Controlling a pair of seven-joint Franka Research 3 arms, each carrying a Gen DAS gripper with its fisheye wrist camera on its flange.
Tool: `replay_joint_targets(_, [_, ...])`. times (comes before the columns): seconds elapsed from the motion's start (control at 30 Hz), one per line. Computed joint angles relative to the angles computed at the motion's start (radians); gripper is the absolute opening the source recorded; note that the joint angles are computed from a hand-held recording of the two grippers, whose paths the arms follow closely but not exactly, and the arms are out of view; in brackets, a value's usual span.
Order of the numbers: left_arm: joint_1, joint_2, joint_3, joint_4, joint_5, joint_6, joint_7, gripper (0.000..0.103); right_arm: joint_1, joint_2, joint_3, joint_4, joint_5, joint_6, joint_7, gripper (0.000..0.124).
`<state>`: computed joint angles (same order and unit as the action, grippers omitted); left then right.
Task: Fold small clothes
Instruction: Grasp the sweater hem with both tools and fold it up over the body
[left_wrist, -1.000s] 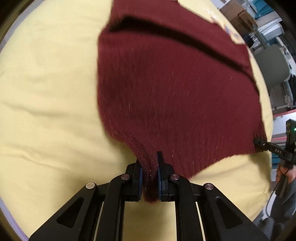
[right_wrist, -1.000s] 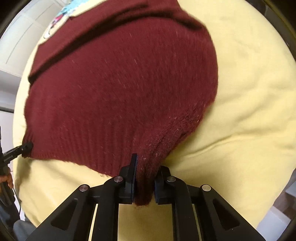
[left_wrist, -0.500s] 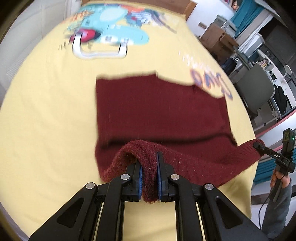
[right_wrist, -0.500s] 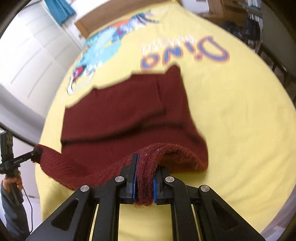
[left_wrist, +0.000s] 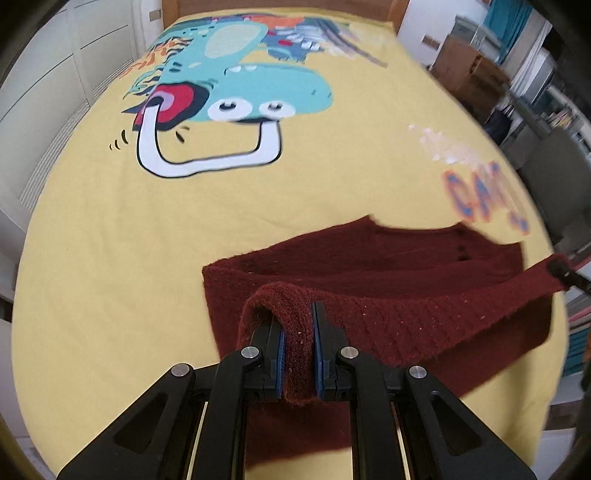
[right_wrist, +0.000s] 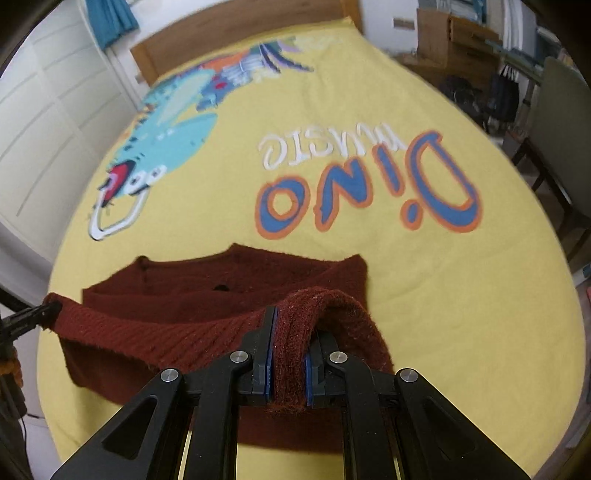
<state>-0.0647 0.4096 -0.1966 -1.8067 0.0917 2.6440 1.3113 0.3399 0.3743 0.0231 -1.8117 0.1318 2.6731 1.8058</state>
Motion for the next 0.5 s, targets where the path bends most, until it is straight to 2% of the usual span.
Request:
replay_joint_targets(0.13, [-0.034, 0.057, 0.040, 0.029, 0.057, -0.004, -0.084, 0.014, -0.002, 0.118, -0.001, 0.127, 0.015, -0.102, 0.016, 0.015])
replay_joint_targets(0.2, [-0.029, 0.061, 0.036, 0.025, 0.063, 0.012, -0.099, 0.015, 0.007, 0.156, -0.016, 0.166, 0.000, -0.136, 0.042, 0.018])
replay_joint_targets(0.23, [-0.025, 0.070, 0.031, 0.037, 0.060, -0.009, -0.099, 0.018, 0.010, 0.166, -0.020, 0.173, -0.003, -0.140, 0.054, 0.025])
replay_joint_targets(0.27, [-0.021, 0.068, 0.026, 0.045, 0.054, -0.035, -0.100, 0.021, 0.011, 0.171, -0.023, 0.178, -0.007, -0.141, 0.062, 0.037])
replay_joint_targets(0.3, [-0.022, 0.069, 0.027, 0.053, 0.054, -0.052, -0.108, 0.030, 0.019, 0.171, -0.032, 0.177, -0.020, -0.134, 0.077, 0.046])
replay_joint_targets(0.33, [-0.034, 0.067, 0.039, 0.059, 0.071, -0.069, -0.128, 0.050, 0.023, 0.168, -0.037, 0.171, -0.031, -0.123, 0.086, 0.066])
replay_joint_targets(0.37, [-0.054, 0.055, 0.062, 0.051, 0.110, -0.060, -0.166, 0.063, 0.023, 0.164, -0.037, 0.166, -0.034, -0.115, 0.088, 0.079])
replay_joint_targets(0.4, [-0.068, 0.040, 0.076, 0.036, 0.142, -0.049, -0.196, 0.081, 0.024, 0.156, -0.037, 0.156, -0.037, -0.100, 0.092, 0.082])
replay_joint_targets(0.43, [-0.070, 0.024, 0.079, 0.018, 0.159, -0.028, -0.216, 0.083, 0.034, 0.142, -0.048, 0.139, -0.053, -0.076, 0.110, 0.082])
replay_joint_targets(0.5, [-0.040, 0.003, 0.047, -0.002, 0.126, -0.009, -0.198, 0.083, 0.031, 0.119, -0.046, 0.113, -0.054, -0.041, 0.122, 0.085])
